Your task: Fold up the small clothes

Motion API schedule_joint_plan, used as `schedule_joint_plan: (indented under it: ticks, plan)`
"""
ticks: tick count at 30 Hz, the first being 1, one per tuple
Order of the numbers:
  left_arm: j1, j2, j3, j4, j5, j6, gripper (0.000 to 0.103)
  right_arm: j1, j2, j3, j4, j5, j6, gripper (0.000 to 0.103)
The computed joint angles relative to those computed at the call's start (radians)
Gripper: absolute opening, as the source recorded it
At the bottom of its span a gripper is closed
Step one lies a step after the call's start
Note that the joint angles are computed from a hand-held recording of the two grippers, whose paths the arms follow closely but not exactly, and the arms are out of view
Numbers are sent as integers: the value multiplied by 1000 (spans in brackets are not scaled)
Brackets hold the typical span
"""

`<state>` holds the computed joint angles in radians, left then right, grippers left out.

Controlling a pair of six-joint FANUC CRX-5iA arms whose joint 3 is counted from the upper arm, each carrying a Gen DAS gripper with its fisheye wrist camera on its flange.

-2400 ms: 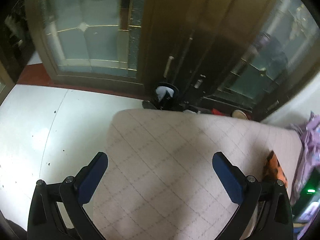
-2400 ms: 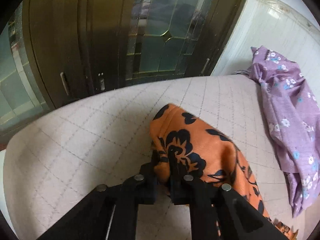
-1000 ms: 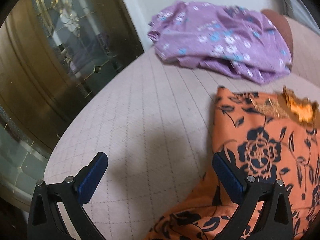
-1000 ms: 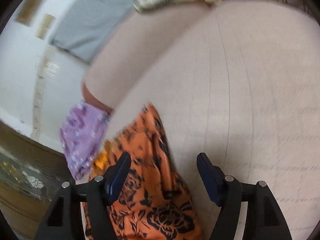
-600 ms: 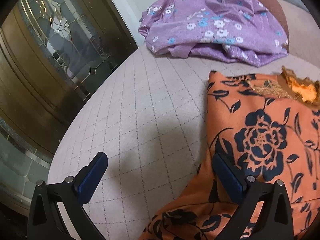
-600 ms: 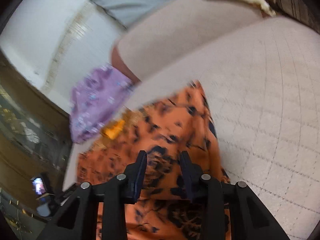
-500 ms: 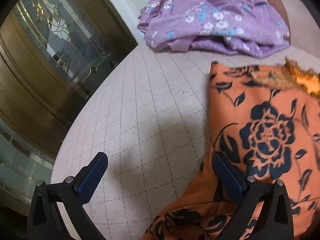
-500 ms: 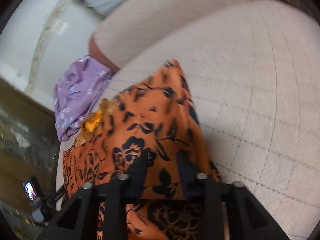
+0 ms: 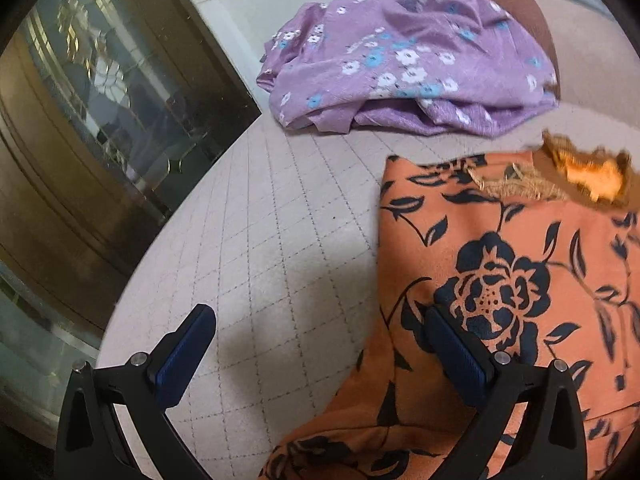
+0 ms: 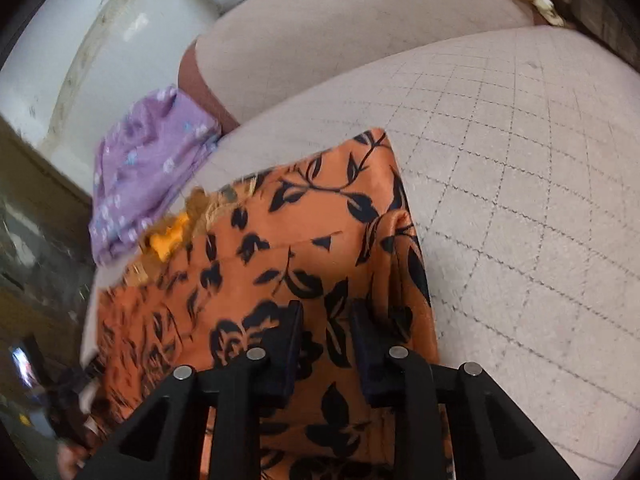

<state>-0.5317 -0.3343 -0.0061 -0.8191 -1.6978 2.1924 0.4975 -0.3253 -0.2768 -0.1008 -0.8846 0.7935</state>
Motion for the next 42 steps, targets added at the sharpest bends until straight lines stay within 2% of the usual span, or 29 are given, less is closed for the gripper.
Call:
schedule_joint_plan:
  ticks: [3, 5, 12, 15, 20, 26, 29, 32, 34, 38, 42]
  plan:
    - [3, 2, -1, 2, 1, 4, 103, -2, 7, 23, -17, -26, 26, 28]
    - [13, -1, -3, 11, 7, 3, 103, 14, -8, 11, -3, -10, 14, 29]
    - [11, -2, -5, 9, 10, 4, 103, 62, -23, 34, -109, 38, 149, 29]
    - [14, -4, -6, 11, 13, 6, 103, 78, -7, 60, -171, 13, 223, 29]
    - [20, -8, -9, 19, 20, 6, 103, 114, 28, 72, -162, -30, 243, 30]
    - [-2, -21, -2, -3, 27, 29, 103, 44, 28, 89, -278, -46, 304, 29]
    - [-36, -54, -1, -18, 68, 62, 103, 49, 30, 91, -268, -51, 304, 28]
    - [-72, -86, -14, 3, 146, 62, 103, 57, 31, 91, -256, -50, 296, 28]
    - [-84, -84, -26, 43, 190, 22, 103, 53, 32, 94, -263, -53, 299, 28]
    - [-80, -35, -35, 115, 200, -38, 103, 24, 25, 102, -325, -27, 356, 29]
    - [-15, -1, -58, 212, 211, -49, 103, 27, 18, 86, -285, 29, 312, 29]
